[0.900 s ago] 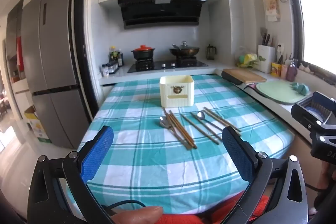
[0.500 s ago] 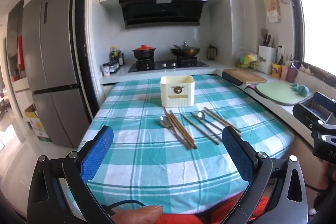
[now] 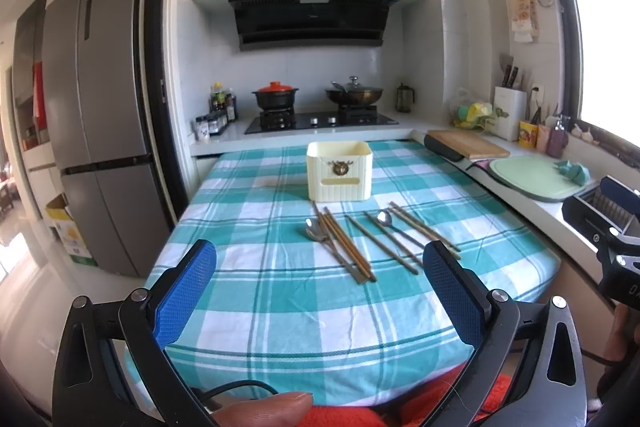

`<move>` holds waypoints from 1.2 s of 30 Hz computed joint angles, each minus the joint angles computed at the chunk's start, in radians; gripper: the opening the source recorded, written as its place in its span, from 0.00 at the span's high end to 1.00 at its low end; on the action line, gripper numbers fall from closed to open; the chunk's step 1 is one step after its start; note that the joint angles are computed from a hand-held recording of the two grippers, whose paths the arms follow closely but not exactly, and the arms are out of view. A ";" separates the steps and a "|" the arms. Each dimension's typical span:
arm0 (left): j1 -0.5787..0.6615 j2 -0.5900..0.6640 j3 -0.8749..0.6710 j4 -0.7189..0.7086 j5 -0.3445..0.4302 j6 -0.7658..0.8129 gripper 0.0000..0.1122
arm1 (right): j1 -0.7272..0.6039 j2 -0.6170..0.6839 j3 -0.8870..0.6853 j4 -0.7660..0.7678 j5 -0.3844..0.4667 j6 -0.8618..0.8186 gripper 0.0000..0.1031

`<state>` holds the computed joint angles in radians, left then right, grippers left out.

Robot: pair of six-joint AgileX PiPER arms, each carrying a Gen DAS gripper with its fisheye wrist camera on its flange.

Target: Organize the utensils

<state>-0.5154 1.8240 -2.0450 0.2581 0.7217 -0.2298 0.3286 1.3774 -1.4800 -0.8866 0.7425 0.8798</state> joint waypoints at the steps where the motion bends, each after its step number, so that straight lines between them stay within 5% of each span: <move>1: 0.000 0.001 -0.002 0.000 0.002 0.000 0.08 | -0.001 0.003 -0.005 0.004 0.001 -0.005 0.00; 36: -0.013 0.007 0.009 0.014 0.006 -0.025 0.08 | -0.022 -0.003 0.003 0.014 -0.009 -0.011 0.00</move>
